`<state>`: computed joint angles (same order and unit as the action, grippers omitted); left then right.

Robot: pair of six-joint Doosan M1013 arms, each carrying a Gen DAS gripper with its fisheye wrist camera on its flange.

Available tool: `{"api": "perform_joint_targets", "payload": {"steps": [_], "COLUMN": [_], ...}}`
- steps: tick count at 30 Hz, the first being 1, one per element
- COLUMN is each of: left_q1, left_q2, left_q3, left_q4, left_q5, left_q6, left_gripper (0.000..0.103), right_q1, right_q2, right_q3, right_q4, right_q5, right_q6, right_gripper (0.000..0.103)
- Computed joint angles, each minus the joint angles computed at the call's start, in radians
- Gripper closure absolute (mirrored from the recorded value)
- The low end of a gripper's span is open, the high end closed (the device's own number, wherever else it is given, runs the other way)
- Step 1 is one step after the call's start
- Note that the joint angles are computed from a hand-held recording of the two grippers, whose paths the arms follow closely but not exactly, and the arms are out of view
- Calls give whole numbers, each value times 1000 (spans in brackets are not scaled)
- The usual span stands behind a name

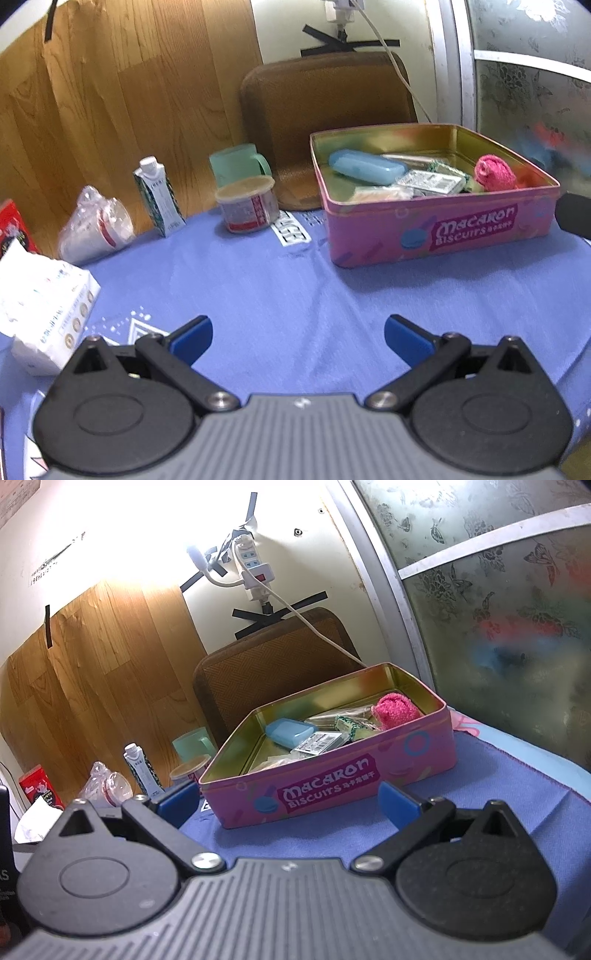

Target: Organize soft objects

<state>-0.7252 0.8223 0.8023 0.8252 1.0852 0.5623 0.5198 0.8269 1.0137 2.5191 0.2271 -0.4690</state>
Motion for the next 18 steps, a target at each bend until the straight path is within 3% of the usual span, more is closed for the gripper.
{"api": "perform_joint_targets", "payload": {"steps": [11,18], "left_q1": [14,18], "left_q2": [6,15], "left_q3": [-25,-42], "left_q4": [-156,-188], "left_q5": [-15,2], "left_q6": [71,86], "left_gripper": [0,0], "right_q1": [-4,-7], "right_q2": [7,11], "right_q3": [-13,-20], "right_q4": [-112,-161], "right_q5": [-4,-8], "right_q6": [120,180], "right_gripper": [0,0]}}
